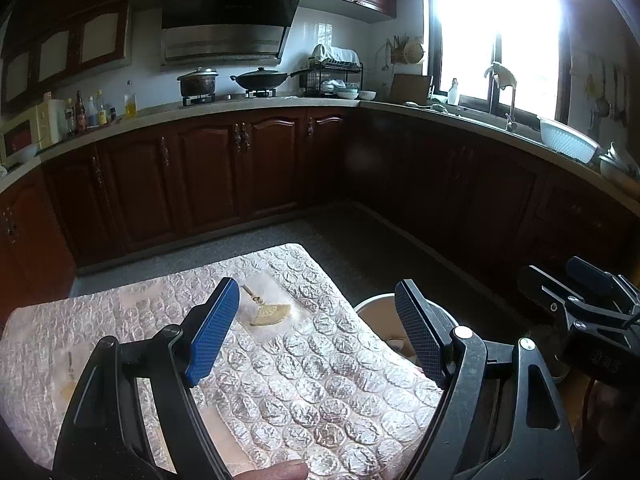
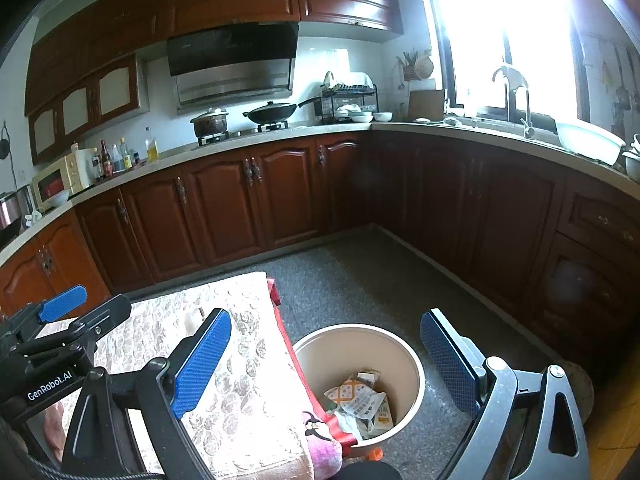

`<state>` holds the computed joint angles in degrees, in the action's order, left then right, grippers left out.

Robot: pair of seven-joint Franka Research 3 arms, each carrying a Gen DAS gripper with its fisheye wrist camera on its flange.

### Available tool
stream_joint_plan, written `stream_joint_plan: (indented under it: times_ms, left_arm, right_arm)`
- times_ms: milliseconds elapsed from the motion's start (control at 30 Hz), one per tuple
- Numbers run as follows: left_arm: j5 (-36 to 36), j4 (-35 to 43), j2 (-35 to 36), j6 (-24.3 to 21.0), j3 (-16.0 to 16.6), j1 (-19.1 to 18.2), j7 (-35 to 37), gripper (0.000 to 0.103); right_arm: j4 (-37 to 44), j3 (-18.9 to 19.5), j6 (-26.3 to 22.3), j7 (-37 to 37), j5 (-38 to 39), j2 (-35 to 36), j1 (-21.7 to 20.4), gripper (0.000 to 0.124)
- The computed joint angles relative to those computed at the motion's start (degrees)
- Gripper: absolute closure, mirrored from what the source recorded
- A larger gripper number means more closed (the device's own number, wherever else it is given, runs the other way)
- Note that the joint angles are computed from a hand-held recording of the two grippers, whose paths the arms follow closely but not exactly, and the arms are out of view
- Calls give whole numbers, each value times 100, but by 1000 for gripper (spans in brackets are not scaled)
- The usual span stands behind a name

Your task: Collect trash

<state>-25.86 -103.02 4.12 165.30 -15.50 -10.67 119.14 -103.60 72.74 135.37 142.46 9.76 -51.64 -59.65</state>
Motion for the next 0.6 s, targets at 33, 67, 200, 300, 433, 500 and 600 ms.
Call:
stream_joint_plan:
  times_ms: [33, 67, 200, 300, 433, 500, 600]
  left_arm:
    - [11, -1, 4, 0, 2, 0, -13, 23]
    - [28, 2, 12, 1, 3, -1, -32, 23]
    - [77, -2, 29, 8, -5, 6, -68, 23]
    - [111, 0, 37, 19, -11, 7, -104, 23]
    - [132, 1, 54, 13, -21, 14, -126, 23]
    - [133, -3, 60, 6, -28, 22, -132, 23]
    - [156, -10, 65, -1, -34, 25, -140, 23]
  right_arm:
    - [-8, -6, -8, 2, 5, -3, 12, 30]
    - [-18, -13, -11, 4, 6, -7, 25, 30]
    - [-10, -7, -13, -6, -2, 10, 16, 30]
    - [-20, 13, 8, -23, 12, 50, 9, 30]
    - [-22, 21, -1, -52, -9, 59, 4, 30]
    - [-19, 31, -2, -49, -7, 57, -4, 30]
    - [-20, 32, -12, -50, 6, 64, -2, 30]
